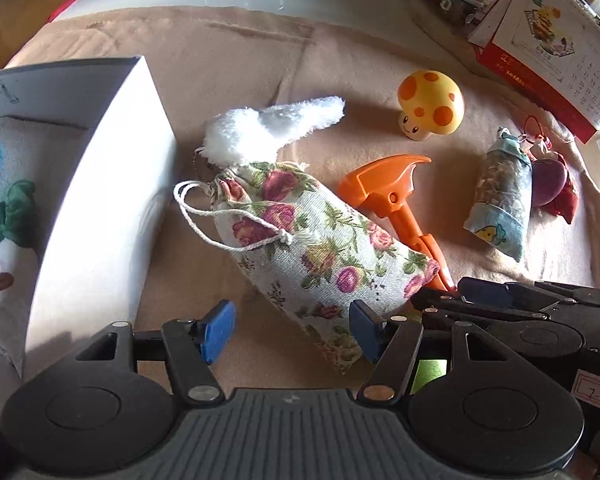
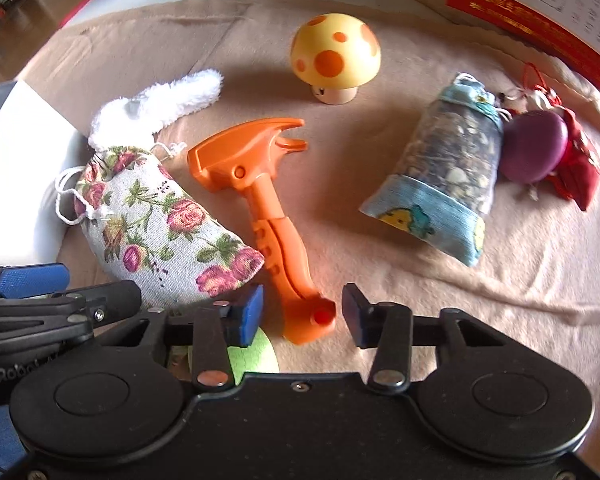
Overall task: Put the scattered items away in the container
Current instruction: 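Lower the left tool onto the floral pouch while the right tool reaches the orange hammer handle, then close the left tool on the floral pouch while the right tool closes on the hammer handle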
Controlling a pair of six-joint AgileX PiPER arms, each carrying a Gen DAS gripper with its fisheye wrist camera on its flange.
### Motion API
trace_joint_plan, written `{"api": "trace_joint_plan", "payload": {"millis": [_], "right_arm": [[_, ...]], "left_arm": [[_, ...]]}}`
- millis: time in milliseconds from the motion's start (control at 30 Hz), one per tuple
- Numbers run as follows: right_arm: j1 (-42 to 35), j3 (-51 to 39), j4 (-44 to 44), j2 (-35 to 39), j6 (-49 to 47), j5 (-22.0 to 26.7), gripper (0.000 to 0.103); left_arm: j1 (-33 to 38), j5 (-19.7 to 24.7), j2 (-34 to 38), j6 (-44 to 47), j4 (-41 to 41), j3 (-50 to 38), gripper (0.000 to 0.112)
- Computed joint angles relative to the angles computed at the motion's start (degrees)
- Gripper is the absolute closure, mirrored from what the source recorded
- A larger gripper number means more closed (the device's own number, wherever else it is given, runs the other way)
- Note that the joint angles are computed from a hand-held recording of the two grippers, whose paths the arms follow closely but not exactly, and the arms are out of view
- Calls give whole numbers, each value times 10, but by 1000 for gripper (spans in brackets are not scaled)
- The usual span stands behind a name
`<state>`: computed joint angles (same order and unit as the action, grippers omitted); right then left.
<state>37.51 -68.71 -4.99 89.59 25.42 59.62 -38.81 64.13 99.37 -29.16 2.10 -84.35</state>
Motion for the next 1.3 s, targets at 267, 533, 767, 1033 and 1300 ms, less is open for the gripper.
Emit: {"api": "trace_joint_plan", "payload": {"millis": [267,533,767,1033,1300], "right_arm": [[2,46,-35,-26,47,11,70],[-59,148,-29,-139,34,47,67],[-94,185,-19,-188,15,57,66],[-96,171,-8,-176,16,58,66],[-105,179,-2,-204,2,82,66]], "left_arm": [[6,-1,32,27,-15,-19,35],[-31,-4,83,55,-30,-53,28],[-25,-23,100,29,-35,-61,24],[-53,-23,98,99,12,-61,40],[-137,-20,63,241,63,-25,46]]}}
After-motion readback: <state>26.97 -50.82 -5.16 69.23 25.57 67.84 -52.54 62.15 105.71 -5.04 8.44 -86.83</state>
